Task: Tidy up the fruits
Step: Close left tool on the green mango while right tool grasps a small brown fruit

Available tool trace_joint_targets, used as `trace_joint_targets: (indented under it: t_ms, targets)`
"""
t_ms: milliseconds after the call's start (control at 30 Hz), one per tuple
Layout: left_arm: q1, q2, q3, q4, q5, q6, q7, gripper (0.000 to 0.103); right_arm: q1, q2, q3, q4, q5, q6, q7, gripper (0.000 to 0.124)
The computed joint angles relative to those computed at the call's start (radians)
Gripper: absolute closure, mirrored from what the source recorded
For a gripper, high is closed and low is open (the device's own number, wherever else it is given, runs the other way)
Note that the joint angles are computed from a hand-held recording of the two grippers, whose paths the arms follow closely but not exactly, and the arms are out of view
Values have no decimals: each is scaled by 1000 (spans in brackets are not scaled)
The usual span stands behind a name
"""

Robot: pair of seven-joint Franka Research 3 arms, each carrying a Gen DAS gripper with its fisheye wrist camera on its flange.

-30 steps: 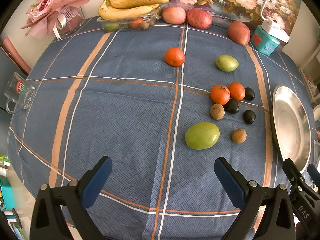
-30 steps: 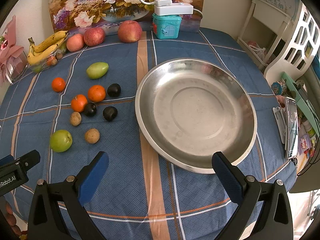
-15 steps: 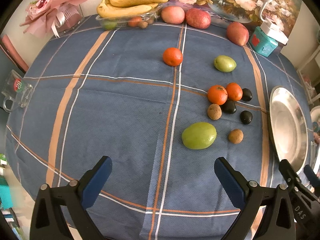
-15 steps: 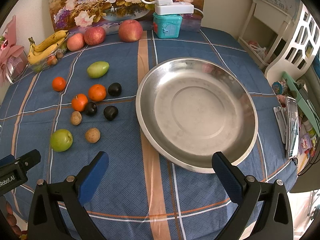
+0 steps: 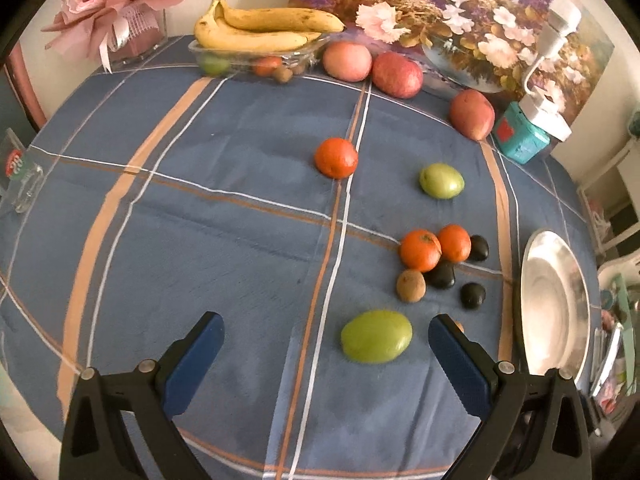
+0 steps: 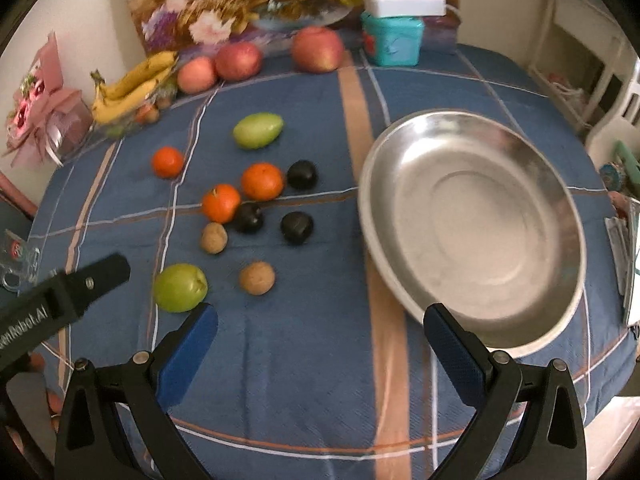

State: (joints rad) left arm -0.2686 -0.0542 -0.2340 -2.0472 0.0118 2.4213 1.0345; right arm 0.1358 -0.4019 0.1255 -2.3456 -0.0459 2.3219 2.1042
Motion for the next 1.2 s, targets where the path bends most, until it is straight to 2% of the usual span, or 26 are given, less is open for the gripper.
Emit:
trace_joint_targets:
  t_ms: [200, 300, 433, 500, 567, 633, 767, 933, 1067, 1200]
  targets:
    - [2, 102, -7, 90, -140, -114, 117, 0, 17, 68, -15, 34, 31, -21, -29, 21]
    - [8, 129, -13, 112, -177, -147, 123, 1, 22, 93, -21, 51, 32, -36, -47, 21]
    - [15, 146, -19, 122, -219, -142, 154, 18, 30, 119, -21, 71, 26, -56, -53, 21]
    - [18, 156, -22, 132, -237, -148, 164, 21, 34, 128, -21, 77, 21, -57, -52, 21]
    - [22, 165, -25, 138, -265, -149, 177, 30, 38, 140, -20, 85, 16, -54, -48, 21]
    - [22, 170, -30, 139, -290, -146, 184, 31, 41, 148, -22, 92, 13, -51, -48, 21]
    - [23, 186, -36, 138, -336, -141, 182, 48, 46, 172, -22, 106, 2, -47, -41, 21]
    - [38, 167, -28, 123, -373, -124, 178, 49, 54, 192, -28, 116, 3, -39, -32, 21]
    - [42, 145, -9, 109, -298, -97, 109, 49, 57, 213, -33, 128, 10, -27, -32, 21]
    - [54, 136, 2, 93, -284, -71, 64, 49, 66, 255, -38, 153, 29, -21, -26, 21]
